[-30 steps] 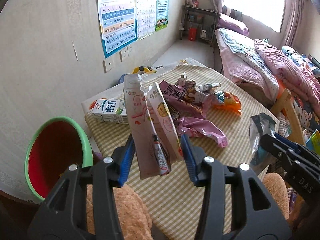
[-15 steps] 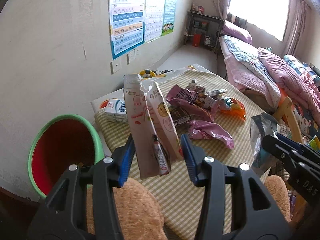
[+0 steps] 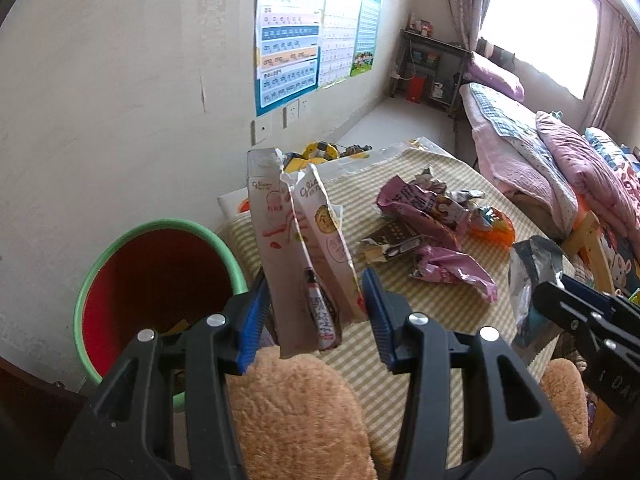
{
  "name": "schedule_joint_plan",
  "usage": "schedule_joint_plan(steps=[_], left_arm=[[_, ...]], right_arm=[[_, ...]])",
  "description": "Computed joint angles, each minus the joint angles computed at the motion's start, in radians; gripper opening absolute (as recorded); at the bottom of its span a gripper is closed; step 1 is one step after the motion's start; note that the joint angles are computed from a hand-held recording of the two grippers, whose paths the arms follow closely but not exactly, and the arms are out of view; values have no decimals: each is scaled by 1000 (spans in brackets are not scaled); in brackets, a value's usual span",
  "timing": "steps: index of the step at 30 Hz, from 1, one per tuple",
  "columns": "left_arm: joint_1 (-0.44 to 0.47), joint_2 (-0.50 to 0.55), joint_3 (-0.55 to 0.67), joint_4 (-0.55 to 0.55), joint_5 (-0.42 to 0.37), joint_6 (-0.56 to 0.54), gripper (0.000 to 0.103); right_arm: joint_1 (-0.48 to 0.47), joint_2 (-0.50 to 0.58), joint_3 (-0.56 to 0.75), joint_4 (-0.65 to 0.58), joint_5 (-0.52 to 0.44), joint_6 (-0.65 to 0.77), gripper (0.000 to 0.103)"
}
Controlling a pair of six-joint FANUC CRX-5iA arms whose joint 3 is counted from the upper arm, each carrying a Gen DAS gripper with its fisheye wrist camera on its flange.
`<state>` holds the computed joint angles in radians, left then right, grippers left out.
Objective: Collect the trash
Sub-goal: 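Lift both held wrappers and move them toward the bin, then open both tools over the red bin to drop pouches and wrapper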
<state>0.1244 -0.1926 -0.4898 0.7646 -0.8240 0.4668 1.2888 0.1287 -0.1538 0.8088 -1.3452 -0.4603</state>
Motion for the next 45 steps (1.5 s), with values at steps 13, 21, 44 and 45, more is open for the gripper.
schedule_joint_plan(steps=[13, 21, 44, 45], left_arm=[[51, 28, 21, 0, 33, 12, 44], [100, 72, 64, -54, 84, 72, 45], [187, 241, 211, -164, 10, 216, 45], [189, 248, 216, -170, 4, 222, 45]], right_arm=[[-34, 46, 60, 16, 56, 85, 36], [-70, 62, 83, 21, 122, 124, 36], [-194, 224, 298, -119, 310, 433, 37], [-201, 232, 308, -135, 322, 448, 37]])
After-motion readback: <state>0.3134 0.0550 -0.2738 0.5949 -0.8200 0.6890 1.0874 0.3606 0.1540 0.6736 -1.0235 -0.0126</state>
